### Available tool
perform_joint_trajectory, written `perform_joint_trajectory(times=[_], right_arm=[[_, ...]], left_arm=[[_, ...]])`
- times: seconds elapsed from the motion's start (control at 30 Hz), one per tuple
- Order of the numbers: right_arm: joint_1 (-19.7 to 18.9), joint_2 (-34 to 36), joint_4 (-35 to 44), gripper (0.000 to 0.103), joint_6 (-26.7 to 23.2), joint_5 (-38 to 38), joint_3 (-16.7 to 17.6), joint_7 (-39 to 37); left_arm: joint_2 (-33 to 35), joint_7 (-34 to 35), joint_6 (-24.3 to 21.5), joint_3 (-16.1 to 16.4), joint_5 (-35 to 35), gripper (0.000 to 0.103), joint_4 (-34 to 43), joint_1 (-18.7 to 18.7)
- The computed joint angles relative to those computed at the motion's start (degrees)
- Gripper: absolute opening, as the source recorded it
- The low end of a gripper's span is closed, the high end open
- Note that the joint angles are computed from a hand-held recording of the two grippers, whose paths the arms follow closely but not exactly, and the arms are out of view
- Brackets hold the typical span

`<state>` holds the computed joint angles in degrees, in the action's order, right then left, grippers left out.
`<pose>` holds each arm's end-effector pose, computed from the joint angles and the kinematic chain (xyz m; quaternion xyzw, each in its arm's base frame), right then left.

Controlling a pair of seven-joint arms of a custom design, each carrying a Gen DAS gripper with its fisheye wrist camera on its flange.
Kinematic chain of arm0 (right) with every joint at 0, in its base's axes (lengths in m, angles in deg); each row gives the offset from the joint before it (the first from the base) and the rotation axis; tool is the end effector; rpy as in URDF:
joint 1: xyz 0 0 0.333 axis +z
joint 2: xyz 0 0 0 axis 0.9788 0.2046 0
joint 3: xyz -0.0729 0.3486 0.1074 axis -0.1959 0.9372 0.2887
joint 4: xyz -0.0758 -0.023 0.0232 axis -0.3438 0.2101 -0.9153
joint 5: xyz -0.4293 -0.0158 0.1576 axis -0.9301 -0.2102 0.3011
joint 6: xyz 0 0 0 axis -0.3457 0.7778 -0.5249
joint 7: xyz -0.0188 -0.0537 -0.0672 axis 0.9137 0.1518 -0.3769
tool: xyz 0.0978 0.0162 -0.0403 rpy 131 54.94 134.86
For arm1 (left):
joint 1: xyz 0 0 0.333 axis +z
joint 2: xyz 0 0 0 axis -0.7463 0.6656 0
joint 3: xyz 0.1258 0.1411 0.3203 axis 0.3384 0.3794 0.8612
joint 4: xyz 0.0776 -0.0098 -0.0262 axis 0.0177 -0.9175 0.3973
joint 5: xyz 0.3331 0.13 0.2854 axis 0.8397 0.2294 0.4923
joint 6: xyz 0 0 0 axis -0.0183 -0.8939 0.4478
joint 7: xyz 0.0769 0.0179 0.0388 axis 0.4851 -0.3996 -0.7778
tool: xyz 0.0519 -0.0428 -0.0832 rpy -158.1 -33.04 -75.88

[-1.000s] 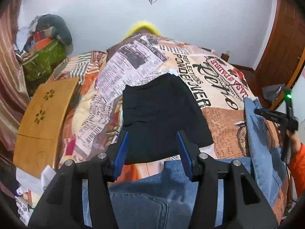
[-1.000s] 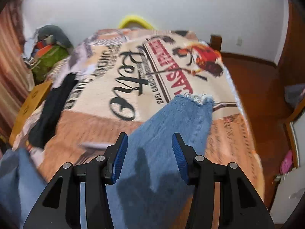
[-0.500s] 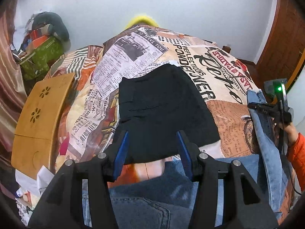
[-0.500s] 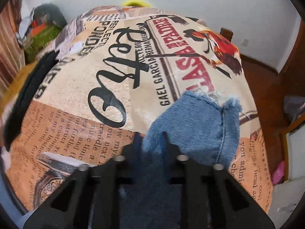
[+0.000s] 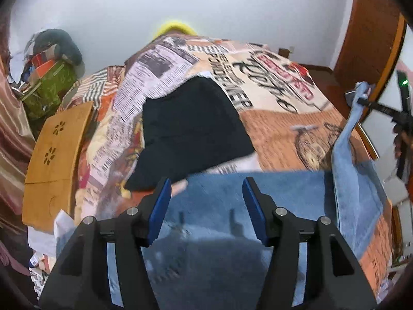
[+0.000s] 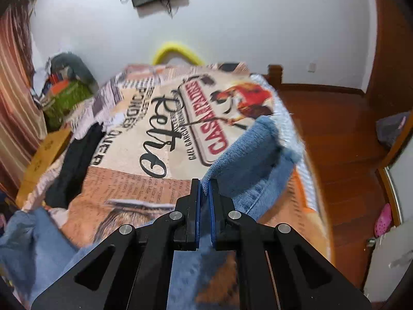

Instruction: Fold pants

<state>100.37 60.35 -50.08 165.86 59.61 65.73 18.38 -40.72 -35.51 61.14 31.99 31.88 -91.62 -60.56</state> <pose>0.5447 0.1175 0.5272 -0.6753 0.6103 -0.1918 0.3670 0.4846 -0.3170 0.5090 -0.6603 0.6855 -0.2137 0.2202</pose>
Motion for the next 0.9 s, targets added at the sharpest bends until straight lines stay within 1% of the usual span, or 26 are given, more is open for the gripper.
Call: perform_joint_trajectory(times=[0.07,0.23,0.27,0.3,0.37,0.47,0.53,0.6,0.7,0.77,0.87,0.9], right_arm=[[-1.5,-3.5,-2.9,0.005,0.7,-1.8,0.8,1.5],[-2.7,-11.2,-10.0,0.005,2.0,-5.5,-0.7,5.8],[-2.4,-11.7,-10.7,0.005,2.1,-5.8,-1.4,6.5],[-1.4,-13.3,-12.3,0.005,1.9,-5.5,-3.2,6.7],[-1.3,-15.2,-14.6,0.005,1.4,-6.6,-4.4,7.8],[-2.7,-17.1,-17.6,0.005,0.5,-9.1,-4.2,10.1],[-2.7,-17.9,-19.8,0.007,0.6,-9.6,-5.0,11.3],[-3.1,-19.3,-21.8,0.008,-0.3,-10.0,-5.4,12.7],[-4.2,-20.4,-24.5,0.008,-0.7,-10.8,-5.1,14.8],[-4.6,-21.4,-25.8,0.009,-1.9,-11.6,-5.4,15.3],[-6.5,-23.1,-27.8,0.013,-4.3,-12.9,-4.4,16.6],[-8.4,-23.6,-28.3,0.013,-5.1,-13.8,-2.9,17.9]], left_arm=[[-0.2,0.6,0.0,-0.2,-2.0,0.057,-0.8,-0.9],[-0.3,1.0,-1.0,-0.6,-5.9,0.057,-3.0,-2.5],[-0.4,1.3,-0.9,-0.5,-7.1,0.057,-3.6,-2.9],[-0.6,1.6,-0.8,-0.4,-8.8,0.057,-4.3,-3.3],[-1.1,1.0,-0.9,-0.8,-9.8,0.057,-5.7,-3.6],[-1.6,-0.8,-1.5,-1.8,-8.8,0.057,-7.0,-3.6],[-1.8,-2.5,-1.5,-2.4,-7.6,0.058,-7.7,-3.6],[-2.3,-4.7,-0.9,-3.0,-6.0,0.059,-8.6,-3.3],[-2.7,-6.4,-0.6,-3.3,-5.0,0.060,-9.1,-3.2],[-2.8,-6.8,-0.5,-3.2,-4.7,0.060,-9.2,-3.2],[-2.9,-6.3,-1.2,-3.1,-4.8,0.060,-8.9,-3.4],[-3.1,-6.0,-1.6,-3.0,-5.0,0.060,-8.7,-3.5]])
